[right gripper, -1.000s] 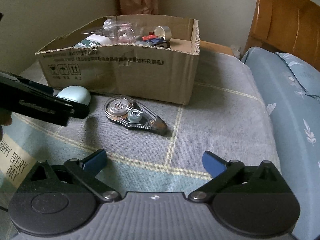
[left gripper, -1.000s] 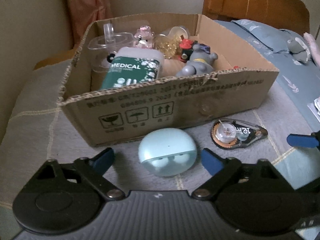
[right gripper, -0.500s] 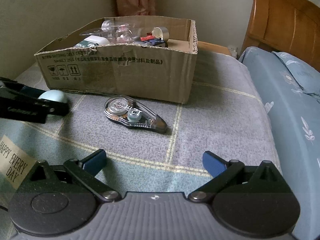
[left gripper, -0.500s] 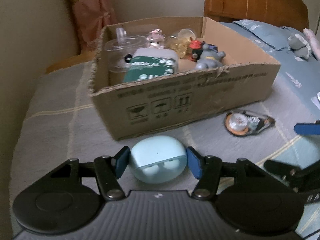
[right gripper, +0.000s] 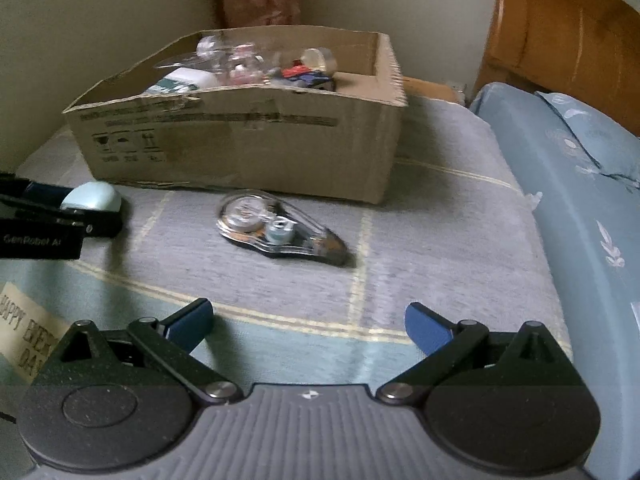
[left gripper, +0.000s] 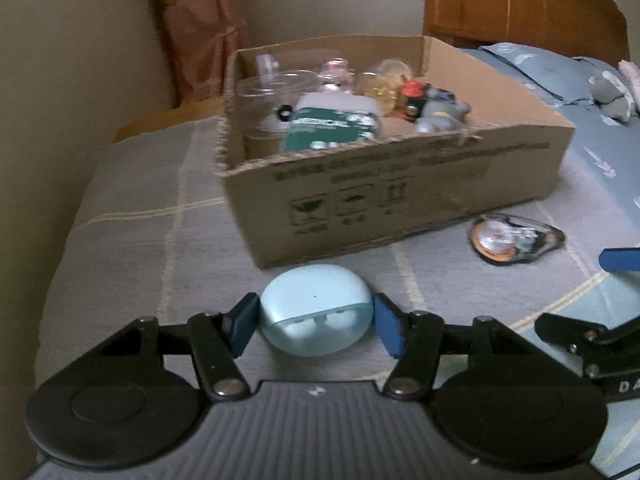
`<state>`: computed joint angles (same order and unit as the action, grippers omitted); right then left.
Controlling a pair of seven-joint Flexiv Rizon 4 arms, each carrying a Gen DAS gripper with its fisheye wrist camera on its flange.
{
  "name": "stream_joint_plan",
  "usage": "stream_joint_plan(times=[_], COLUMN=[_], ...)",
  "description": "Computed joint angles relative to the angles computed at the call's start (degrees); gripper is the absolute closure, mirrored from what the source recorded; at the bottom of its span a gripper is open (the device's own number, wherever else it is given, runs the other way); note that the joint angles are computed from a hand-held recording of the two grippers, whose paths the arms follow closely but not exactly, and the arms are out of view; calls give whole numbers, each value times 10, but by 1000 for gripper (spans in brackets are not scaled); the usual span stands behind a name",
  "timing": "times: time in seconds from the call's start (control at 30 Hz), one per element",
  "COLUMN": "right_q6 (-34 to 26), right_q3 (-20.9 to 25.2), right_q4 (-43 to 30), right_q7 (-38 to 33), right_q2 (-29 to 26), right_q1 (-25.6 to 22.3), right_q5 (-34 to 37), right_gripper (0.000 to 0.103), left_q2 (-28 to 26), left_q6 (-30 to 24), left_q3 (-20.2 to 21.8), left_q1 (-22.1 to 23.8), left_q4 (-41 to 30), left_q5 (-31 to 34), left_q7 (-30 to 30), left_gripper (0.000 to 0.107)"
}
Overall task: Organize rigid objects
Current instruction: 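Grasp the pale blue round case with left tool while right tool grasps the correction tape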
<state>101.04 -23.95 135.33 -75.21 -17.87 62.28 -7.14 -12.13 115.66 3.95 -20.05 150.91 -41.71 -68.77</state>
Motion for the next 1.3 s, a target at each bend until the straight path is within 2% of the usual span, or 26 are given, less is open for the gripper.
stream_joint_plan(times=[0.1, 0.17, 0.27, 0.43, 0.63, 0.77, 0.83, 0.97, 1.1, 1.17, 1.3], right_q6=[-14, -12, -14, -8, 7, 5, 7, 15, 14, 11, 2], right_q3=[32, 21, -26, -43, -48, -21, -24, -31, -22, -11, 4], right_q4=[-14, -21, -32, -48, -62, -81, -85, -88, -87, -85, -84], right_q7=[3, 16, 45, 78, 59, 52, 45, 35, 23, 15, 8], right_q2=[-1, -10, -25, -45, -65, -72, -77, -81, -76, -70, -62], right_q1=[-24, -9, 41, 61, 72, 47, 50, 58, 51, 42, 26], right_q5=[-14, -22, -13, -9, 7, 14, 14, 25, 30, 27, 14], right_gripper=[0, 0, 0, 0, 0, 0, 0, 10, 14, 19, 20], left_q2=[1, 4, 7, 17, 25, 26, 27, 26, 28, 28, 27], left_q6=[-2, -6, -9, -24, -45, -52, -56, -56, -60, -59, -62], left_q3=[5, 3, 6, -2, -17, -22, -30, -18, -17, -11, -4], left_q1=[8, 29, 40, 95, 167, 195, 215, 207, 211, 205, 194], left_q4=[1, 5, 7, 10, 5, 1, -1, -3, -4, -4, -6], left_q5=[1, 30, 50, 140, 253, 304, 331, 341, 351, 349, 342], left_q7=[2, -12, -19, -66, -132, -162, -178, -183, -187, -183, -171], left_gripper=[46, 46, 46, 46, 46, 46, 46, 46, 46, 46, 46])
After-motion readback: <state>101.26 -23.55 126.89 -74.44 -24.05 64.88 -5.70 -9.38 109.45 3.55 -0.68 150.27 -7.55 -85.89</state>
